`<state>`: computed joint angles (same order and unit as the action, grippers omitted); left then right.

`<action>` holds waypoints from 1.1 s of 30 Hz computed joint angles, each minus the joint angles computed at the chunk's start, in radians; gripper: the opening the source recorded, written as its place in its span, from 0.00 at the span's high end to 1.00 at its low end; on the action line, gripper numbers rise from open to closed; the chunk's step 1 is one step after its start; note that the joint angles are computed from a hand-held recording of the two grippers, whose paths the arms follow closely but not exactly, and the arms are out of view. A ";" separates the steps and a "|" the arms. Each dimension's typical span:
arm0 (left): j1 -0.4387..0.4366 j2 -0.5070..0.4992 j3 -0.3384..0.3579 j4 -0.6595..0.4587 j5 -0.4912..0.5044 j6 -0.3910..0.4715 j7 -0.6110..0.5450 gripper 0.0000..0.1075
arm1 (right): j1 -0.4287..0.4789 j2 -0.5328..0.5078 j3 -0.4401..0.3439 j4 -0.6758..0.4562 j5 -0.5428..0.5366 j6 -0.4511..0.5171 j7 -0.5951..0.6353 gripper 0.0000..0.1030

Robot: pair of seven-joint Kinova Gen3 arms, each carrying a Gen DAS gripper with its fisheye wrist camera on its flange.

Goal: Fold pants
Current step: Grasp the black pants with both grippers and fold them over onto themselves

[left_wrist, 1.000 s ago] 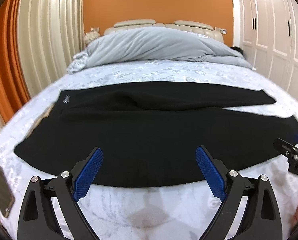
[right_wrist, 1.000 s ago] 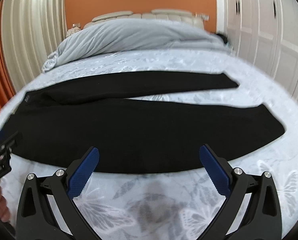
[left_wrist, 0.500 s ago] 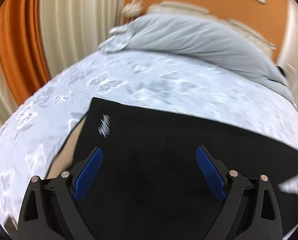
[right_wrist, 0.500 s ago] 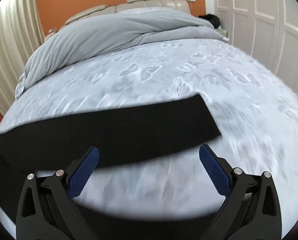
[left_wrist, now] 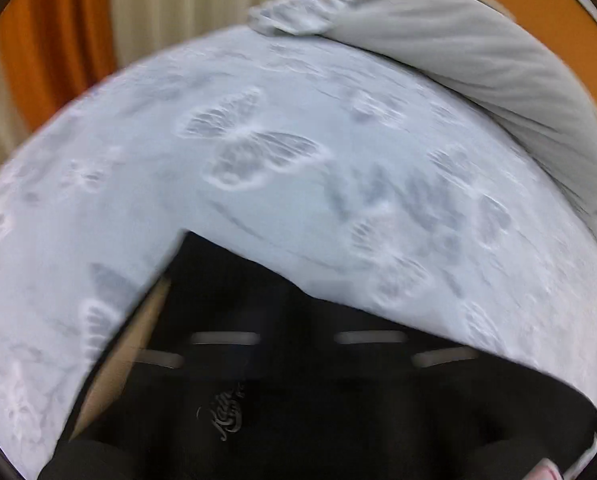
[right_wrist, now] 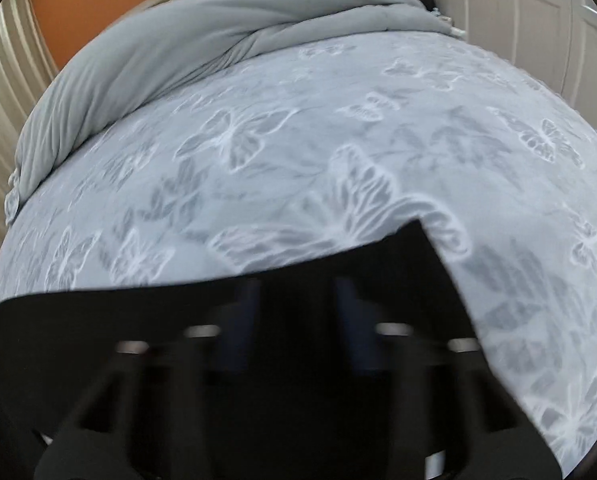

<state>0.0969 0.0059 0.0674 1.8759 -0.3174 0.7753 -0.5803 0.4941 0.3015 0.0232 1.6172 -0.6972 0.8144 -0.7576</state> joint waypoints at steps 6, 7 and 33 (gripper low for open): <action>-0.025 -0.207 0.001 0.078 0.072 -0.043 -0.055 1.00 | -0.020 -0.135 0.181 0.070 -0.205 0.147 0.238 1.00; -0.012 -0.253 -0.006 0.076 0.093 -0.024 -0.076 1.00 | 0.005 -0.157 0.196 0.074 -0.233 0.188 0.279 1.00; -0.163 -0.741 0.133 0.341 0.696 0.216 -0.184 0.25 | 0.122 -0.314 0.287 0.233 -0.160 0.477 0.247 0.37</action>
